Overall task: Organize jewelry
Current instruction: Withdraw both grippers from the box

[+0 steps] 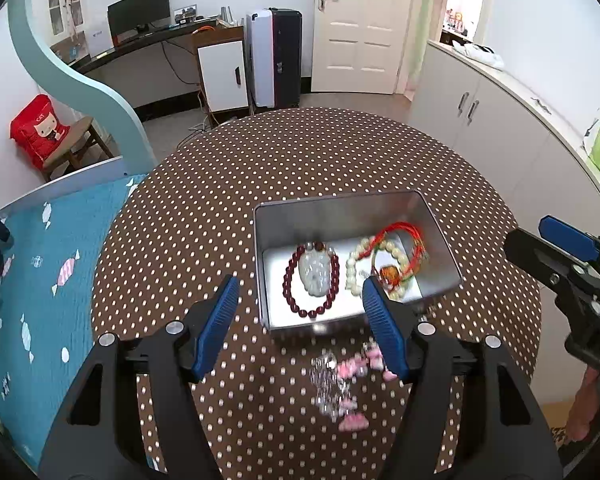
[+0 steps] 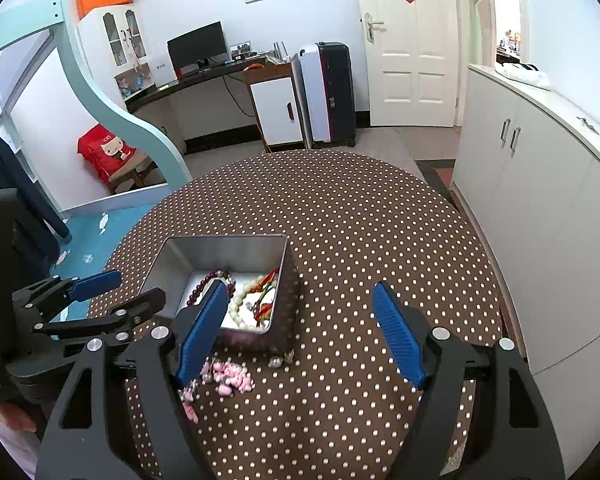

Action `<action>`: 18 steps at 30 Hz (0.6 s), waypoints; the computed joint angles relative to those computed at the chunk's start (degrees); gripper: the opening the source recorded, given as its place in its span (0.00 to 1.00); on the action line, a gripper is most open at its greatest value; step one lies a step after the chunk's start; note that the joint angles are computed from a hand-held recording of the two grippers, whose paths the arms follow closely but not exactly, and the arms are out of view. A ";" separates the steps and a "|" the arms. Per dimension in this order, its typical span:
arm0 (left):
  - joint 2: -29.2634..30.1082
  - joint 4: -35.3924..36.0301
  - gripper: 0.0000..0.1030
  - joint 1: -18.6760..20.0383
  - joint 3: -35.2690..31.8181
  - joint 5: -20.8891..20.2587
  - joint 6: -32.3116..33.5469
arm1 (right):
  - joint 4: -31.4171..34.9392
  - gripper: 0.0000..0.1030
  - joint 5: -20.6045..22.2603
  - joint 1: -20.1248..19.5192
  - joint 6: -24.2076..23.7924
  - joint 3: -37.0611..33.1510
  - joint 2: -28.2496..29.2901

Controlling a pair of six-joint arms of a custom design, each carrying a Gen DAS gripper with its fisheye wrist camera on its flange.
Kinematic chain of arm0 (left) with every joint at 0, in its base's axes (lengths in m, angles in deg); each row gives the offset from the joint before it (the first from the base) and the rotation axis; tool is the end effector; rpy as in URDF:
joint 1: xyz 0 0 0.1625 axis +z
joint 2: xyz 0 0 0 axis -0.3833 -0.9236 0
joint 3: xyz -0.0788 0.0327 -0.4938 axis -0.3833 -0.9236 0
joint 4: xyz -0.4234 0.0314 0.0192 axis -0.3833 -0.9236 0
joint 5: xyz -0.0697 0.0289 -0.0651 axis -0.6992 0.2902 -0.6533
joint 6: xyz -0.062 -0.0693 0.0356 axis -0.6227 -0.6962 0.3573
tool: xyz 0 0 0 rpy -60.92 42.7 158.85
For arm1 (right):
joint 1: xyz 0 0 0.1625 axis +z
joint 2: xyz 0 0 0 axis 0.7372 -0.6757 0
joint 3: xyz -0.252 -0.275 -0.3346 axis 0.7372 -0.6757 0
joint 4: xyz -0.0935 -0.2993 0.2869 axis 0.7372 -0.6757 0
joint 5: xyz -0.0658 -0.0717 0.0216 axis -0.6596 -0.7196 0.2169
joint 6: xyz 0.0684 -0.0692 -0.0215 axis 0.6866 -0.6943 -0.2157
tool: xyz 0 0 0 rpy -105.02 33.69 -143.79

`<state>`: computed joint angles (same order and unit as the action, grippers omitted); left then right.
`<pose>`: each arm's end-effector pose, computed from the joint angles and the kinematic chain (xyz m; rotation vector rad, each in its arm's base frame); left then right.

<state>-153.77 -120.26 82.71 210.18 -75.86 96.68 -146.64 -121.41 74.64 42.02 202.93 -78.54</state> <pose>-0.0755 -0.5345 0.2893 0.6186 2.3365 -0.6528 0.3738 -0.4751 0.0635 0.3795 -2.3721 0.9815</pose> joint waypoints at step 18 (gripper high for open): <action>-11.08 4.14 0.79 5.08 9.40 1.01 0.38 | 11.91 0.47 9.93 1.58 1.18 0.22 6.76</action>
